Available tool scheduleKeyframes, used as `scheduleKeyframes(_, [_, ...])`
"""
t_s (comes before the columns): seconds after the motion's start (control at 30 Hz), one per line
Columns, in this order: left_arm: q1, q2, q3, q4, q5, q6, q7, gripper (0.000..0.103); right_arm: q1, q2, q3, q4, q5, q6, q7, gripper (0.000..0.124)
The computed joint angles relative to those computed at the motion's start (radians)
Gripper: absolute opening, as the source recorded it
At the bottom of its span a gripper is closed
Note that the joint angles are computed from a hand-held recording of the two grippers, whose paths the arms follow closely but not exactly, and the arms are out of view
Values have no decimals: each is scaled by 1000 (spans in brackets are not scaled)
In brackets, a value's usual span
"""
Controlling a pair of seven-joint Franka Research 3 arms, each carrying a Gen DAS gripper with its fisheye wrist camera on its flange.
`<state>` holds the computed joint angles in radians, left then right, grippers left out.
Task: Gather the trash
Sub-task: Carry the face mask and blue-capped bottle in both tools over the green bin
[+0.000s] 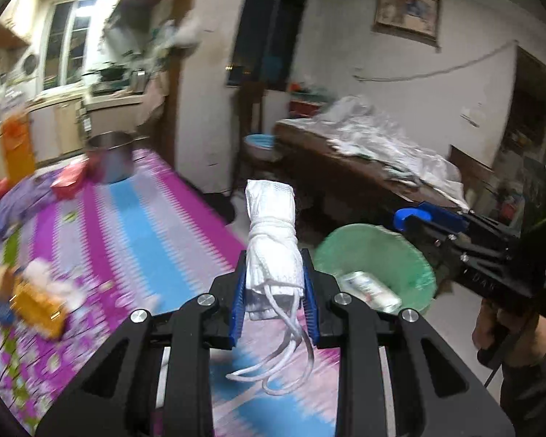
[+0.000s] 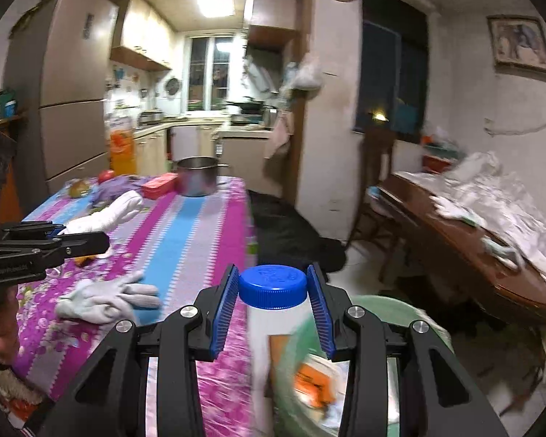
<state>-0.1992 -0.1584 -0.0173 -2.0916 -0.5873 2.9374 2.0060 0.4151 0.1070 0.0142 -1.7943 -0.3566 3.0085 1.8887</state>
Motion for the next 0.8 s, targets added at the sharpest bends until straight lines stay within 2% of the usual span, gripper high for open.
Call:
scheduleKeyframes(0.13, [-8,99,-47,132,-11,-57,21,25,-51,-40,-15,-24,30,-52,6,40])
scheduleKeyframes(0.27, [19,215,-112,279,23,-158,-9,25,-127,-31,15,2,272,-144,-172,41])
scheduleKeyframes(0.37, [37,301,-150,382,88,-236,-71,25,-152,6,11,57,333,-226,-218,41])
scheduleKeyframes(0.6, [48,489,-206,630,295,-466,-247,25,-182,124,1,225,414,-419,-293,41])
scheduleKeyframes(0.73, [58,571,-235,756,358,-586,-297,25,-182,165,-6,266,435,-454,-301,41])
scheduleKeyframes(0.8, [55,583,-236,775,389,-605,-323,25,-184,173,-9,267,445,-457,-304,41])
